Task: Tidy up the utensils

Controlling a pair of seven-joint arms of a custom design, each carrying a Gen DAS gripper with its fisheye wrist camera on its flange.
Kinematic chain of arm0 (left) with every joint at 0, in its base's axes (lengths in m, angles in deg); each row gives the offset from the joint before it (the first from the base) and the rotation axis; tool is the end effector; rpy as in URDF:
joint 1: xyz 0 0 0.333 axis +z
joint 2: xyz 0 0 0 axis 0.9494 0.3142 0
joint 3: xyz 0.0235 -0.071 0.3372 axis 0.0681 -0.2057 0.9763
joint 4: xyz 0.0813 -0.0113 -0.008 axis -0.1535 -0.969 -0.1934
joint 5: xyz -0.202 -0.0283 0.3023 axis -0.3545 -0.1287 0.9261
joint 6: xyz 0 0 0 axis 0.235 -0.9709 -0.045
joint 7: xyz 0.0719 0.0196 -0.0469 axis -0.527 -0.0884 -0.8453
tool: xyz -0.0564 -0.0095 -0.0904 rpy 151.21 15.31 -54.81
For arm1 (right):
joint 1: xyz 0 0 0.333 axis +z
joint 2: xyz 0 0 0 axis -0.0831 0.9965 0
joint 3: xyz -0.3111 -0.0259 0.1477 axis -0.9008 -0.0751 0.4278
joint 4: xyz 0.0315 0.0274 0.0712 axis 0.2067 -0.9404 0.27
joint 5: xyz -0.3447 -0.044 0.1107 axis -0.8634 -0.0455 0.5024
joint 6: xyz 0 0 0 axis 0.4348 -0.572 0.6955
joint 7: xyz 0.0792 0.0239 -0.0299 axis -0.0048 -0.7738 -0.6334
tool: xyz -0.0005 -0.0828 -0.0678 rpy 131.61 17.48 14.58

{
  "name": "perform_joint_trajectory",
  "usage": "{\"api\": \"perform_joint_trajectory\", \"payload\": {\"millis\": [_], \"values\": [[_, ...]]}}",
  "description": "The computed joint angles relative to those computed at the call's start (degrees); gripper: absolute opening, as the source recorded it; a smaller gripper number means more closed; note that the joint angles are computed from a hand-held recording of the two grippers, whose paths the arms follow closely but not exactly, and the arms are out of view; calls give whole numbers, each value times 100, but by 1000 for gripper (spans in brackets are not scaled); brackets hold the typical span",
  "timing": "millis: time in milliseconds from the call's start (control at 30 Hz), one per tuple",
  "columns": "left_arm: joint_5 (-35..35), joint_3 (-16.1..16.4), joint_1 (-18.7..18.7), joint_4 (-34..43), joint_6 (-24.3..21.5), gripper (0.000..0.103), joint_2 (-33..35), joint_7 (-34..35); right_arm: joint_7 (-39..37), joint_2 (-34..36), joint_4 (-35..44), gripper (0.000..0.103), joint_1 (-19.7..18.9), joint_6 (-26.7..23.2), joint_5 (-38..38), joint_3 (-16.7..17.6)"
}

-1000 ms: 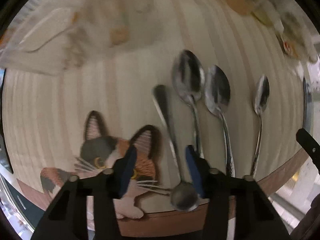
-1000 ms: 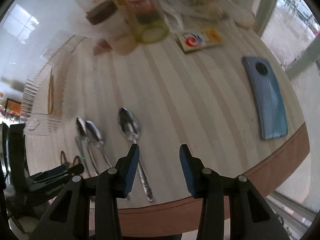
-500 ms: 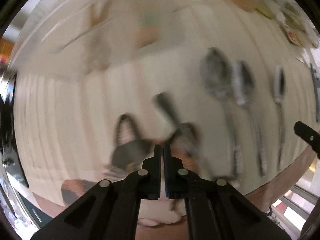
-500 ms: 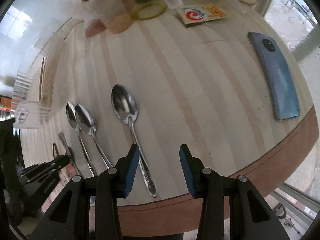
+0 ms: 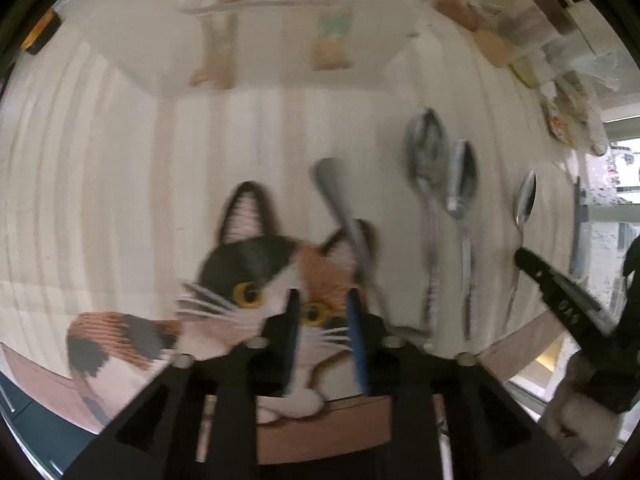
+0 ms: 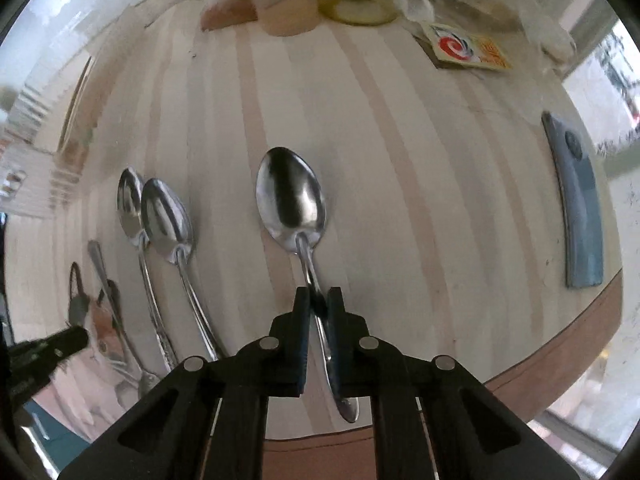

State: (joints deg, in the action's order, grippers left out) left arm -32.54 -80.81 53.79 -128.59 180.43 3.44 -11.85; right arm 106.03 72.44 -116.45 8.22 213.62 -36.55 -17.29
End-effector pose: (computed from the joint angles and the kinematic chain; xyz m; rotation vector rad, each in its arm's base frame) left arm 0.5136 -0.3516 0.4509 2.2025 -1.9577 0.2321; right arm 0.5471 0.1271 0.4138 -2.0108 2.2047 -0.1517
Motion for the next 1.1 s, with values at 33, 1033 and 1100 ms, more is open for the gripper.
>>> {"api": "perform_joint_trajectory", "payload": {"millis": [33,1033,1100], "values": [[21,-11,-47,259,-50,26,168,-56,157,-26,-31,8,25,-22,-171,-38],[1413,116,-678,1800,-1217,5,1233,32,134,-770,-1014,7,-487,123,158,-3],[1254,67,-551,1437,-1139,5,1011,100,-85,-806,-1044,7,-458,66,398,27]]}}
